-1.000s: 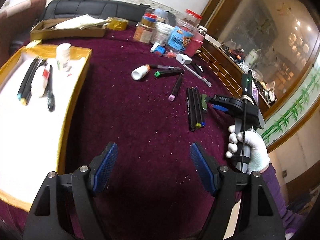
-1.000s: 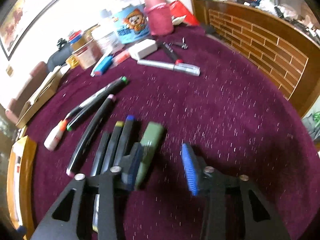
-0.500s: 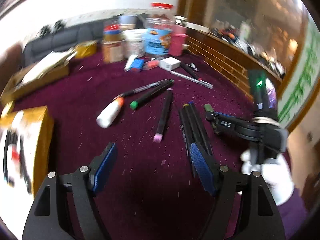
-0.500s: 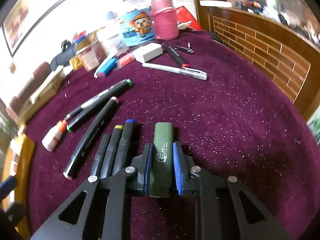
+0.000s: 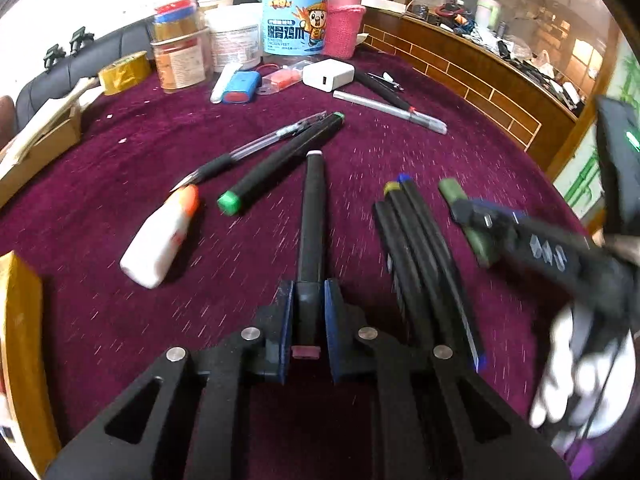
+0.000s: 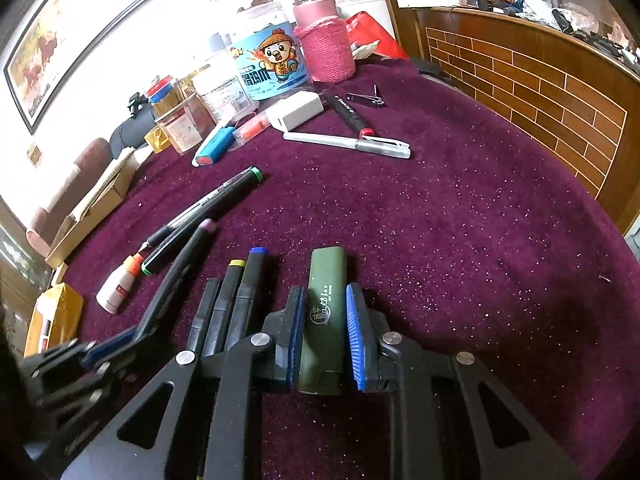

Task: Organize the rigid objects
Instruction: 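Carry the black marker and green tube into the tray and open both grippers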

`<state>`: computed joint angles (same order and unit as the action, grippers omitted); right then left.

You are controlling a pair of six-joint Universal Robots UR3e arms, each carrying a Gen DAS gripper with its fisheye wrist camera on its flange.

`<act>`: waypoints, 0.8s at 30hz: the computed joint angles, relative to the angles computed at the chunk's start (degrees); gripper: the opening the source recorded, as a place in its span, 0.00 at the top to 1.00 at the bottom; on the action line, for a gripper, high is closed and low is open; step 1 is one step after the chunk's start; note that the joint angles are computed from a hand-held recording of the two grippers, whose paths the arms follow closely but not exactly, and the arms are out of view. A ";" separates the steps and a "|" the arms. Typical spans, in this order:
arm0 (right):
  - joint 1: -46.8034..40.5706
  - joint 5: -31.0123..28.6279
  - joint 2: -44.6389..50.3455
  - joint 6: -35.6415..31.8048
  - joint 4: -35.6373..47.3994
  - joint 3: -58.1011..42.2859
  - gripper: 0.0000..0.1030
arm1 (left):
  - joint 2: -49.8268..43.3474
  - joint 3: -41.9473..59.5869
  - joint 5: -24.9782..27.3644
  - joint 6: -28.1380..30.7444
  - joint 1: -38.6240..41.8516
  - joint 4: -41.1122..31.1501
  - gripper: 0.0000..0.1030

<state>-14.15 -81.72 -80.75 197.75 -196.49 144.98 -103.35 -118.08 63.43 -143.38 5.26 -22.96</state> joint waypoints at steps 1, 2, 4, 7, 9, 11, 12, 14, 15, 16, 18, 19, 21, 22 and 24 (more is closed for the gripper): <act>0.06 -0.16 -0.06 -0.03 0.20 -0.04 0.82 | 3.61 -3.01 -1.60 2.71 2.93 -2.97 0.89; 0.08 -0.20 0.03 -0.09 0.37 -0.23 0.82 | 5.79 -4.59 -2.30 3.95 4.30 -4.93 0.89; 0.36 -0.53 0.01 0.06 0.84 -0.60 0.82 | 10.06 -7.91 -3.10 6.69 6.41 -7.82 0.88; 1.17 -1.62 0.43 0.21 1.24 -1.37 0.82 | 10.12 -9.37 -1.37 5.89 4.25 -5.37 0.87; 1.26 -1.70 0.67 0.20 0.96 -1.45 0.82 | 6.15 -8.87 1.27 2.28 0.28 2.18 0.78; 0.63 -0.83 0.78 0.16 0.09 -0.91 0.82 | 2.37 -8.14 3.54 -0.48 -3.36 9.19 0.69; 0.33 -0.42 0.89 0.11 -0.25 -0.73 0.82 | 0.90 -8.06 4.58 -1.44 -4.68 12.35 0.69; 0.38 -0.45 1.05 0.09 -0.54 -0.73 0.82 | -0.32 -7.79 4.83 -2.12 -5.66 14.50 0.77; 0.39 -0.44 1.18 0.06 -0.66 -0.76 0.82 | 0.29 -7.61 3.23 -1.62 -4.85 12.35 0.89; 0.38 -0.40 1.26 0.03 -0.84 -0.69 0.82 | 1.45 -8.00 1.70 -1.02 -3.76 10.18 0.89; 0.42 -0.30 1.35 -0.18 -0.96 -0.67 0.82 | 4.23 -10.61 -0.52 -0.11 -1.04 8.79 0.89; 0.30 -0.05 1.32 -0.33 -1.11 -0.50 0.83 | 6.70 -12.29 -2.47 1.10 1.27 6.79 0.89; -0.15 0.96 1.09 -0.63 -1.28 -0.09 0.83 | 11.61 -14.67 -6.65 3.48 5.90 1.97 0.89; -0.57 1.73 0.96 -0.83 -1.54 0.26 0.83 | 14.52 -15.69 -9.06 4.95 8.45 -1.34 0.89; -3.40 6.71 0.48 -1.37 -3.30 2.27 0.83 | 21.13 -17.33 -14.58 9.36 14.28 -10.74 0.89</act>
